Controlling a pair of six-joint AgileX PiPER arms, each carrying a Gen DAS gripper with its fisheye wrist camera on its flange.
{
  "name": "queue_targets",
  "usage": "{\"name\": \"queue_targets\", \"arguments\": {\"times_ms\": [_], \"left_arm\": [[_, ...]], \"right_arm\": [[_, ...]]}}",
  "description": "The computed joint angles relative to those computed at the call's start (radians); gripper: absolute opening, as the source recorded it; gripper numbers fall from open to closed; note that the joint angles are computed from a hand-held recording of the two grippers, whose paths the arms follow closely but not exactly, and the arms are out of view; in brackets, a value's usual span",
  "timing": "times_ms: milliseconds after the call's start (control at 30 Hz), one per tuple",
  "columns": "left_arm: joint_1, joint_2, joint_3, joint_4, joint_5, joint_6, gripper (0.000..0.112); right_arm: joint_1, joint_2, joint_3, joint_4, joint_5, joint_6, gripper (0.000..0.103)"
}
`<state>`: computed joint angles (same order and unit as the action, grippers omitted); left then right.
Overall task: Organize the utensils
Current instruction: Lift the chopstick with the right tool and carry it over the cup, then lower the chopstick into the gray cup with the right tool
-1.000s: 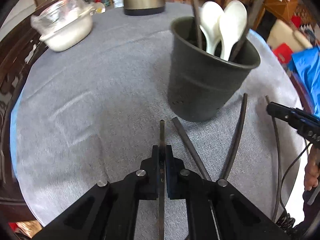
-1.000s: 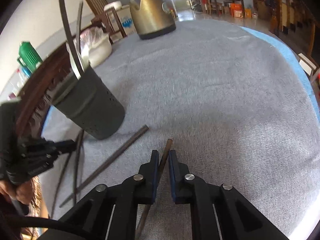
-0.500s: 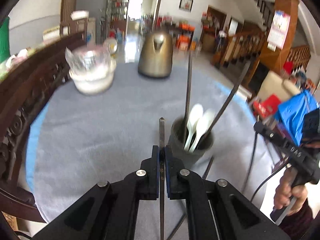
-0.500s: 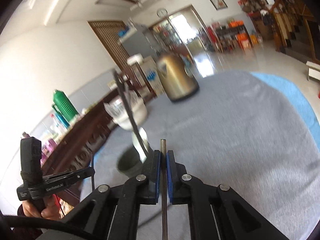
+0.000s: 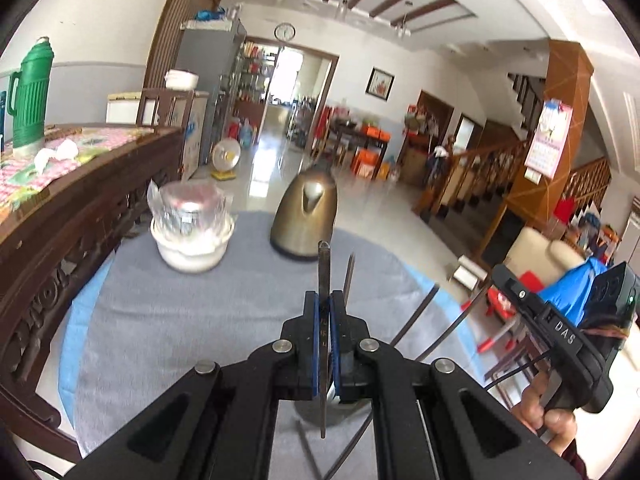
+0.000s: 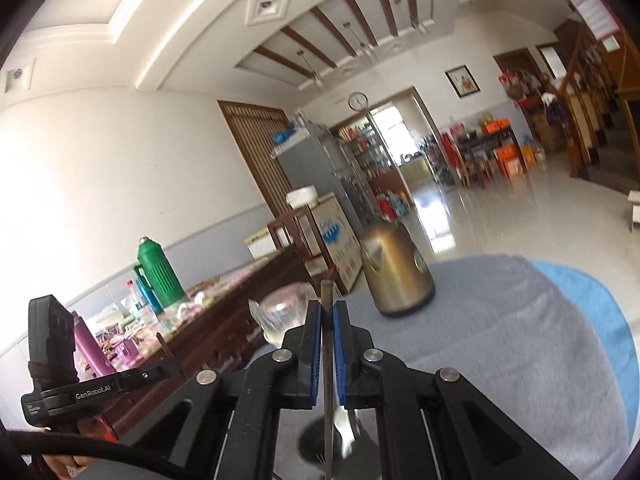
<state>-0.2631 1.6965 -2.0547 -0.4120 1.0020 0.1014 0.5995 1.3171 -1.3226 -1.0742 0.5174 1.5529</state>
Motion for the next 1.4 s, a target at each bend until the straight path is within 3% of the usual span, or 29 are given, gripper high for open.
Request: {"name": "queue_targets", "arguments": {"times_ms": [233, 500, 967, 1400], "left_arm": [[-0.026, 0.085, -0.193, 0.06, 0.008, -0.082, 0.005], [-0.07, 0.106, -0.167, 0.108, -0.076, -0.137, 0.005], [-0.107, 0.029, 0.094, 0.187, -0.148, -0.176, 0.005], [-0.219, -0.063, 0.241, 0.5, -0.118, -0.333, 0.008]], "right_arm": [[0.045, 0.09, -0.167, -0.035, 0.106, -0.035, 0.006], [0.098, 0.162, -0.224, -0.153, 0.224, 0.041, 0.006], [0.085, 0.118, -0.07, -0.12, 0.202, 0.088, 0.006], [0.106, 0.082, -0.015, -0.048, 0.179, 0.097, 0.006]]}}
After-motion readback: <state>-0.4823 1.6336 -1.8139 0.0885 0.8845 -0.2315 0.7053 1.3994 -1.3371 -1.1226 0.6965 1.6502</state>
